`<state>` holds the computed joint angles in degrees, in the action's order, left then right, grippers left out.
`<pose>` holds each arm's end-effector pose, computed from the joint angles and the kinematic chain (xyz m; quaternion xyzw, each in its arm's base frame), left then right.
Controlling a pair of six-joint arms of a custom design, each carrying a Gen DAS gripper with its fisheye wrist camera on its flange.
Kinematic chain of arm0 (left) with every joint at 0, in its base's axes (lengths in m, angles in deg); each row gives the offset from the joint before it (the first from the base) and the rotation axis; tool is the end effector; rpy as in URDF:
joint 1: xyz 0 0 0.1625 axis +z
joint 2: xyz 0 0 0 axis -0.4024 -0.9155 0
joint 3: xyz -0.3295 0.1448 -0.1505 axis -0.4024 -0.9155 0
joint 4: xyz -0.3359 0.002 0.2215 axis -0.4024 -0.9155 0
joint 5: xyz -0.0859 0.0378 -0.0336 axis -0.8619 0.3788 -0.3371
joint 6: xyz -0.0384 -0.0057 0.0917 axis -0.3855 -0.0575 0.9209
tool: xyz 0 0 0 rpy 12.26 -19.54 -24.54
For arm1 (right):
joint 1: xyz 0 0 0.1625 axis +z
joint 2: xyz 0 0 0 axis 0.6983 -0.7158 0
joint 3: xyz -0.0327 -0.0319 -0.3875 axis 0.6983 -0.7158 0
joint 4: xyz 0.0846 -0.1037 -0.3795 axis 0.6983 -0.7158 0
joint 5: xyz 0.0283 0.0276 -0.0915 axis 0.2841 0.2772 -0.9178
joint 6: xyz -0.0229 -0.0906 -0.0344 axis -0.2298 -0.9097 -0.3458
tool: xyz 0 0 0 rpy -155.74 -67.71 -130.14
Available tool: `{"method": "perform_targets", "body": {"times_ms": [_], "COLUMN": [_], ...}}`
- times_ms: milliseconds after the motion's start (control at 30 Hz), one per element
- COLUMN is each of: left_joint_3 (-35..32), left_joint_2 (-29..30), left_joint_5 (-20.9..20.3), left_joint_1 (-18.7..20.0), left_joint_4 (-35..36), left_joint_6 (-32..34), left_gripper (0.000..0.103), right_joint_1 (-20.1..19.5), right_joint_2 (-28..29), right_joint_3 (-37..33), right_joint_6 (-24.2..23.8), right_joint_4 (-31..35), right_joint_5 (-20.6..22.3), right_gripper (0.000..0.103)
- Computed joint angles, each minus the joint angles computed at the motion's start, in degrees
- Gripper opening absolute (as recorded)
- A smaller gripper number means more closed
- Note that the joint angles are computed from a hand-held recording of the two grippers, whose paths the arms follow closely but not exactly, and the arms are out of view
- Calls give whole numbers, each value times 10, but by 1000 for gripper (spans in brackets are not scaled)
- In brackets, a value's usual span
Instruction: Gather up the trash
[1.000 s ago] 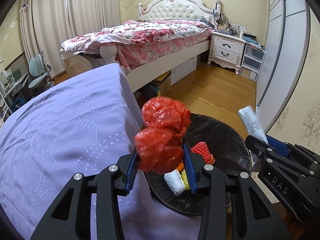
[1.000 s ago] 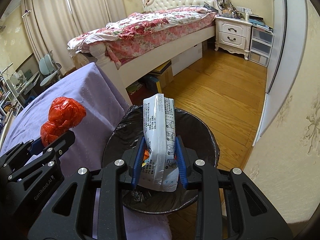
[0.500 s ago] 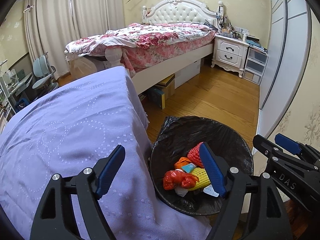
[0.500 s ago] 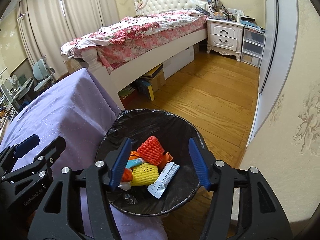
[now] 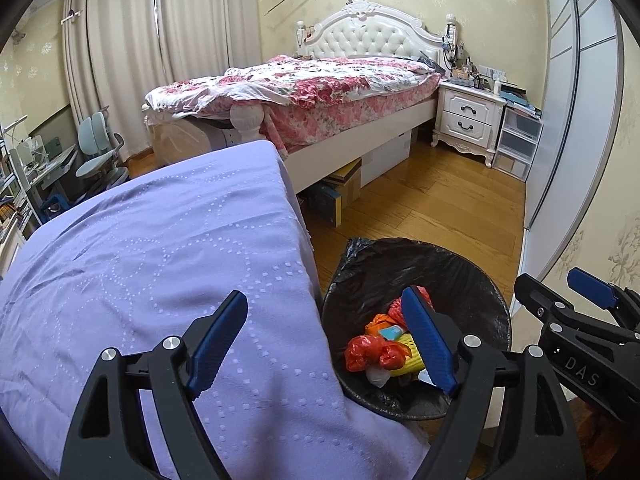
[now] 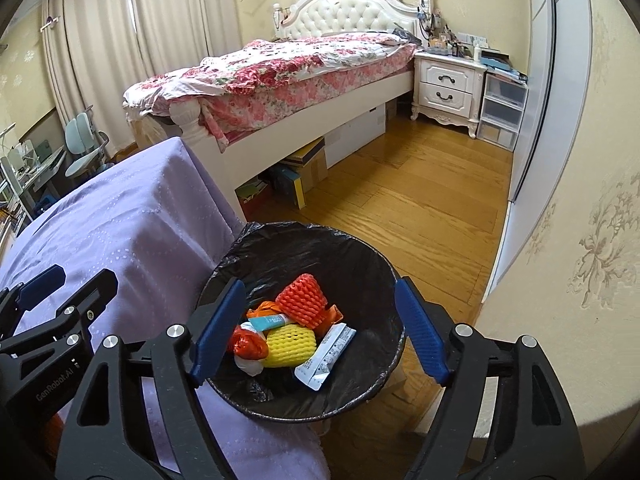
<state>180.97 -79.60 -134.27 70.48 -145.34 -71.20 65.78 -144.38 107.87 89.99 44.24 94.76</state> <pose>-0.2013 -0.4893 0.1089 0.4242 0.8361 -0.2583 0.2329 0.1802 -0.3685 0.0994 -0.1173 -0.7706 0.4810 0.4013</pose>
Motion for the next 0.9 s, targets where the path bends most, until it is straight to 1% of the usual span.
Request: {"method": "perform_targets", "body": {"times_ms": [300,567,700,767,833,900], "left_joint_3": [25,47,65,73,79,84], "left_joint_2": [-41,-83,-107,-119,-127,-135], "left_joint_5": [10,16,20,19,23,24], "left_joint_1": [4,6,5,7,8,10], "left_joint_4": [-4,-2,-14,-15,-21,-22], "left_joint_6": [-3,-9,-2,-1,1,0], "left_gripper": [81,81,81,81,82,82], "right_joint_1": [35,65,81,91,101,108], "right_joint_2": [20,37,44,49,54,58], "right_joint_3": [-18,-26,-28,-32,-33,-34], "right_joint_6": [-3,5,8,7,-2,-7], "right_joint_4": [2,0,-5,-7,-16,-23], "right_joint_5": [22,40,49,55,62,66], "right_gripper": [78,79,79,80,84,84]}}
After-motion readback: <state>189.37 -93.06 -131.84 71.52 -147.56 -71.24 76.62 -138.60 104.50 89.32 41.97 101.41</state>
